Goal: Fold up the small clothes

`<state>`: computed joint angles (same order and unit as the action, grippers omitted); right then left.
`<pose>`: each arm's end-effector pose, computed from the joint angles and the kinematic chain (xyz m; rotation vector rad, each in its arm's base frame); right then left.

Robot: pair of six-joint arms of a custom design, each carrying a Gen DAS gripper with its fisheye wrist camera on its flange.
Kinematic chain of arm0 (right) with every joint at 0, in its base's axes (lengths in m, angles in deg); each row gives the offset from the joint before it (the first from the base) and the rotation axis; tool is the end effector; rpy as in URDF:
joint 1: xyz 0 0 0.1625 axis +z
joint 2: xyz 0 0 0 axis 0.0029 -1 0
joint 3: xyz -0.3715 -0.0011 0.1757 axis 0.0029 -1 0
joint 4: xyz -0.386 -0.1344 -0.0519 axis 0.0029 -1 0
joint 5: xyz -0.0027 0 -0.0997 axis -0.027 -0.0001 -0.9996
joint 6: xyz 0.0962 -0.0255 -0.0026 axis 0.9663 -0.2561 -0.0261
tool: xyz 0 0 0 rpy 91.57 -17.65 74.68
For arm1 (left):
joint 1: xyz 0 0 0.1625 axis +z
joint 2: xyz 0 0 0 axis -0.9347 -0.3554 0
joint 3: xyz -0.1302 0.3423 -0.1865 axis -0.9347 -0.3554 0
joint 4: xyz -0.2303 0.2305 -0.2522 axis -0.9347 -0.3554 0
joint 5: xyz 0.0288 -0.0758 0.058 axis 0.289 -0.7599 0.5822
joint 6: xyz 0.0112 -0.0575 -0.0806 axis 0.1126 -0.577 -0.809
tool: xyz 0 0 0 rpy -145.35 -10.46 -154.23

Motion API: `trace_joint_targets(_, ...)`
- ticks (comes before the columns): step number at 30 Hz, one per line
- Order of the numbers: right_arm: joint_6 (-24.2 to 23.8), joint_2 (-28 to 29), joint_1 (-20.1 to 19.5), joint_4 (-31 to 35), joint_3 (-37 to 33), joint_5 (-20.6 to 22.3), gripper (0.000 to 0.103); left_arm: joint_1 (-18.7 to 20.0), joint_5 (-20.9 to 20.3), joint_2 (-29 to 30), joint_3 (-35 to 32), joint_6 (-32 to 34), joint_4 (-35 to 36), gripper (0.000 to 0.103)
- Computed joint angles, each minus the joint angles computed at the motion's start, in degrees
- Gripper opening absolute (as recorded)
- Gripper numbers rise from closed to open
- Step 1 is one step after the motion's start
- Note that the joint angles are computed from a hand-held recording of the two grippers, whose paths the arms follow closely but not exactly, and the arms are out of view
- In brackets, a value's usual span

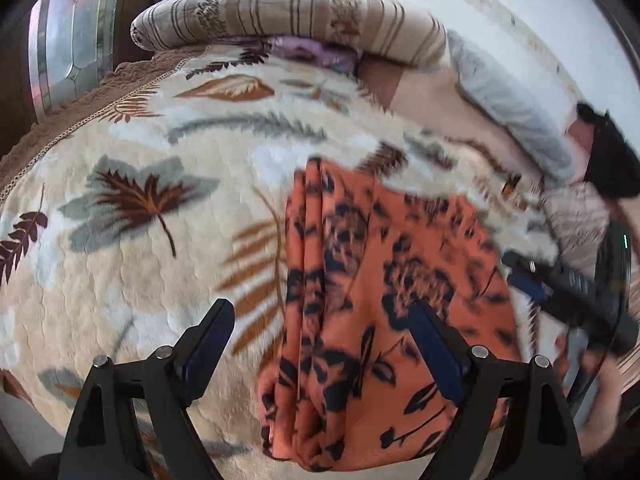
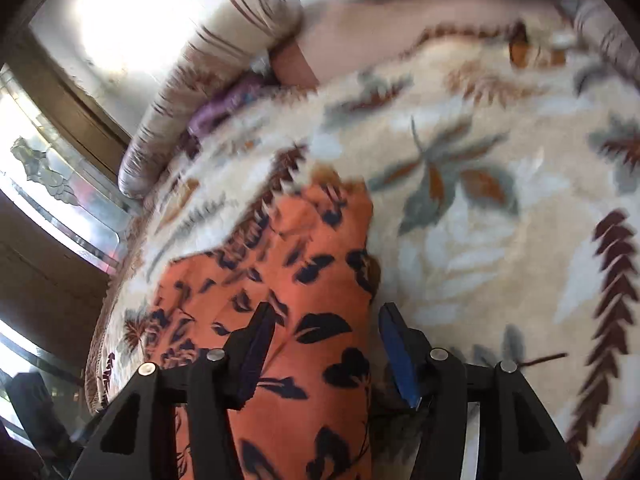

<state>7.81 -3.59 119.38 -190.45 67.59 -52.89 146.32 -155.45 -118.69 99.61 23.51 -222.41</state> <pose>0.3633 -0.4946 -0.0094 -0.2236 -2.6091 1.2077 0.0541 -0.5068 0.3909 0.5233 2.6978 -0.6288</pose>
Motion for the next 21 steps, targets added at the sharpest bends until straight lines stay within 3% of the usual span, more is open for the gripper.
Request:
trace_joint_targets(2, -1.54, 0.28, 1.74, -3.18, 0.20, 2.53, 0.063, 0.58, -1.46, 2.51, -4.18, -1.75, 2.29, 0.089)
trace_joint_targets(5, -2.42, 0.45, 3.49, -2.86, 1.03, 7.72, 0.065, 1.22, -2.02, 8.39, -10.68, -3.72, 7.01, 0.088)
trace_joint_targets(8, -1.62, 1.17, 4.23, -3.64, 2.84, 10.52, 0.065, 1.50, -2.77, 13.54, -15.40, -5.22, 11.42, 0.076)
trace_joint_targets(10, -0.89, 2.09, 4.33, -2.03, 2.95, 10.87, 0.065, 1.59, -2.04, 16.65, -17.92, -6.48, 13.55, 0.049)
trace_joint_targets(12, -0.44, 3.19, 3.96, -3.71, 4.52, 11.66, 0.065, 1.93, 2.88, 19.29, -18.71, -6.38, 12.77, 0.036)
trace_joint_targets(15, -2.63, 4.40, 4.07, -4.86, 3.77, 11.54, 0.066, 4.49, -0.94, 19.30, -18.95, -8.24, 11.65, 0.042)
trace_joint_targets(18, -3.52, 4.77, 4.27, -5.11, 3.93, 10.86, 0.066, 2.67, 2.28, 16.28, -15.64, -7.68, 9.97, 0.047)
trace_joint_targets(21, -3.61, 5.08, 4.36, -6.19, 3.98, 11.06, 0.068, 1.09, 2.73, 11.20, -11.79, -5.81, 8.98, 0.048)
